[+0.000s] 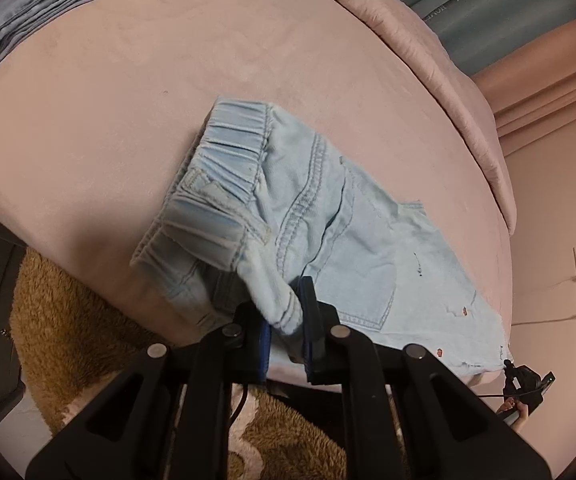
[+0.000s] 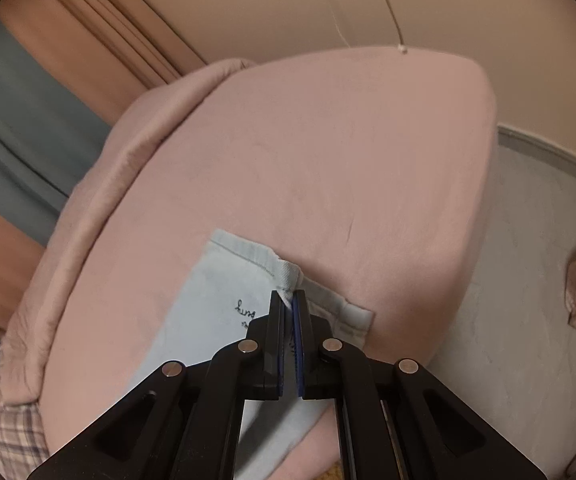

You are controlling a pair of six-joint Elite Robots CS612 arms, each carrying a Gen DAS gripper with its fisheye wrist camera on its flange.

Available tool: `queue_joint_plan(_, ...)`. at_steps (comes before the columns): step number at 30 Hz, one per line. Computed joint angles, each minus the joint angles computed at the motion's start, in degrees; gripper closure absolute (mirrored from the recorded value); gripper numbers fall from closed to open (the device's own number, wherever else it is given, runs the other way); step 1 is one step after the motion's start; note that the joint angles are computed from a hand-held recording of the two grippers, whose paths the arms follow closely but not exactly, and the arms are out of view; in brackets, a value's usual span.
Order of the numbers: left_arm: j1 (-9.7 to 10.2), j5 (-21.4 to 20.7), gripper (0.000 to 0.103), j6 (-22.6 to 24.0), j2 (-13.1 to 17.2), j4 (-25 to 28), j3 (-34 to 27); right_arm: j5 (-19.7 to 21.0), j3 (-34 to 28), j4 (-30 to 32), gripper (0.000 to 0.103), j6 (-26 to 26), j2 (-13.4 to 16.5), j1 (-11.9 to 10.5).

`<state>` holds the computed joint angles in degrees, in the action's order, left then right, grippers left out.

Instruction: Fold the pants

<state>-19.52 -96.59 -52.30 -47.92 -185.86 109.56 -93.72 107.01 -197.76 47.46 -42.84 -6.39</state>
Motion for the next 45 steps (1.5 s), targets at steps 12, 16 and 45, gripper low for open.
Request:
queue_joint_plan(12,-0.29,0.34,0.091,0.13,1.6,6.01,-1.26,-1.94,-2.88,10.55,0.098,-0.04,2.23,0.08)
queue_joint_plan(16,-0.12,-0.56,0.089,-0.19,1.54,5.73,-1.68,-4.25,-4.06,14.74,0.098,-1.4,1.85,0.75)
queue_joint_plan(45,4.08,-3.59,0.055,9.63,5.15,4.16,-7.6,25.22,-40.63,48.07,0.063,-46.21,12.82,16.96)
